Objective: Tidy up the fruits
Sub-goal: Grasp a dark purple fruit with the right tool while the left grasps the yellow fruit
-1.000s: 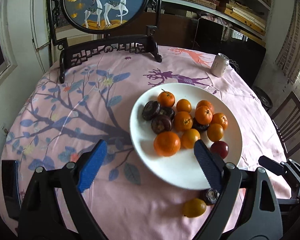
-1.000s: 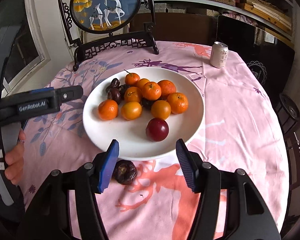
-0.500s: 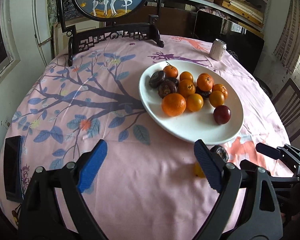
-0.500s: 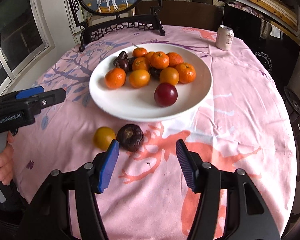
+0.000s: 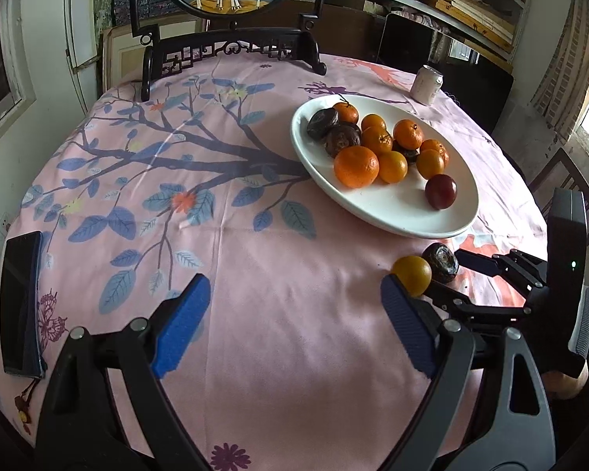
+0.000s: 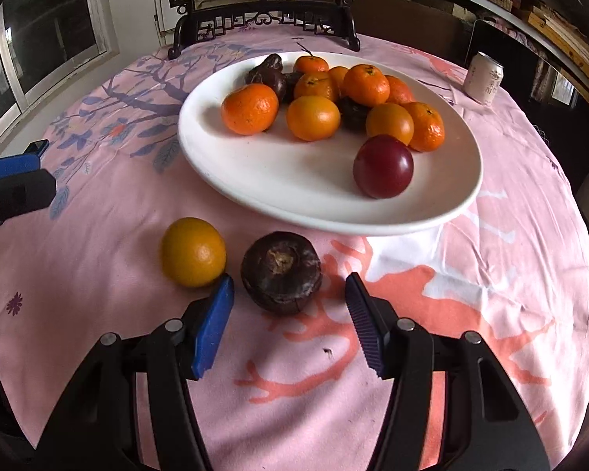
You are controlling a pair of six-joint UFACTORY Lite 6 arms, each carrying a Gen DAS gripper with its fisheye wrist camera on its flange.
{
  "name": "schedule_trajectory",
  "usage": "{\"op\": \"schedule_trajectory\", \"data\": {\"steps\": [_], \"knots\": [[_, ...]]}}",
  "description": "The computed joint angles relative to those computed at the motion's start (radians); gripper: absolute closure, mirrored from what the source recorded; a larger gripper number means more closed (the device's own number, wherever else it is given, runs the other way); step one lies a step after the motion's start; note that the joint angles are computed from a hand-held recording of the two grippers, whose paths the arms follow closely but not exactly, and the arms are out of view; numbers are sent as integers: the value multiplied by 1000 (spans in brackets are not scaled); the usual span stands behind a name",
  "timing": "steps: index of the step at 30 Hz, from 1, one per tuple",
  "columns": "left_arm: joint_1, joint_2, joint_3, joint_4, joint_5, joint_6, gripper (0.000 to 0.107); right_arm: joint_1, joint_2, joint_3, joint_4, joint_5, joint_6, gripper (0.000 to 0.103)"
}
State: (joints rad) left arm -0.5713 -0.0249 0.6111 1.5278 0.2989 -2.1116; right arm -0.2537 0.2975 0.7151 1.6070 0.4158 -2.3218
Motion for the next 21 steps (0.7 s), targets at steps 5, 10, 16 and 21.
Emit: {"op": "schedule_trajectory", "data": {"steps": [5,10,16,21], "knots": [[-13,34,13,-6,0,-2,17,-4,1,33,-160,16,187,64],[-69,150,126,-69,-7,76,17,-146,-99,3,-367,64,407,64],[-136,412,388,-287,-1,316,17,-379,-135,5,-476,228,399,63],[-151,570,542,-392,28,414,18,-489,-98,49,-508,302,383,63]]}}
